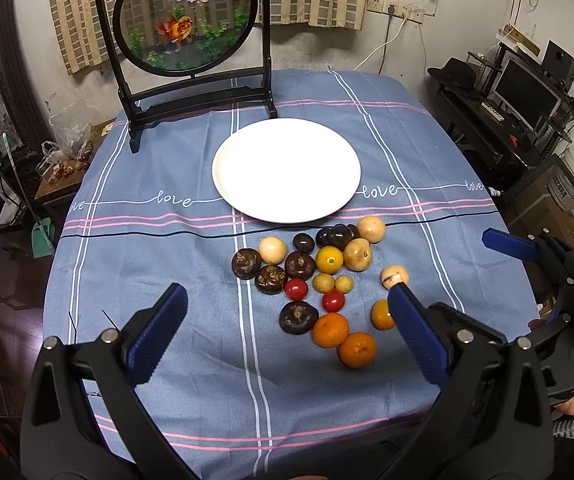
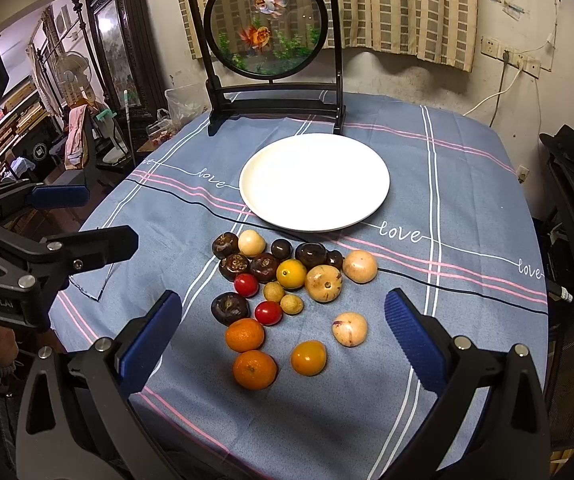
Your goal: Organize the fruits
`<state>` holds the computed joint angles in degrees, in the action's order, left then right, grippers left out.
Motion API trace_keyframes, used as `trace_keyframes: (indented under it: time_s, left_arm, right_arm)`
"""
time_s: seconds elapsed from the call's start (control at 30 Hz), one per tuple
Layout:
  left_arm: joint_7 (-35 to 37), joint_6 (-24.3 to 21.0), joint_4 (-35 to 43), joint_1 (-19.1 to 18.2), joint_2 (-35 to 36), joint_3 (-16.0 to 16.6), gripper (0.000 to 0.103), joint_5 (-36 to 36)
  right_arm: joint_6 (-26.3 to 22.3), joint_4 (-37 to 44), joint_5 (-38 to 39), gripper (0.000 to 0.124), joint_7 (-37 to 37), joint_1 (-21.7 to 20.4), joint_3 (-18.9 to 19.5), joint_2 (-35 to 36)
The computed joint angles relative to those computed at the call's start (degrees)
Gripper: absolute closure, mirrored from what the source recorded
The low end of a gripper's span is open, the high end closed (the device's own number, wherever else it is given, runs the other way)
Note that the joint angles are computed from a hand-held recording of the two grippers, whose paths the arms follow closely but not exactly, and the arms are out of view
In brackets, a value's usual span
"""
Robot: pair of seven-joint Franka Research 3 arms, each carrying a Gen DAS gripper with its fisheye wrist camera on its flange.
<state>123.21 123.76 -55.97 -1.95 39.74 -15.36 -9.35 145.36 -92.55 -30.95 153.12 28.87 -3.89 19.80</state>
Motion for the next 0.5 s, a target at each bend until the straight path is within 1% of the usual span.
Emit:
trace_keyframes:
  time_s: [0.5]
  left_arm:
    - [0.01,0.51,-0.61,0.05,-0.26,0.08,0.002,0.34]
  right_arm:
    - [-0.33,0.08,-0.07,0.022,0.06,0.04,0.11,-0.08]
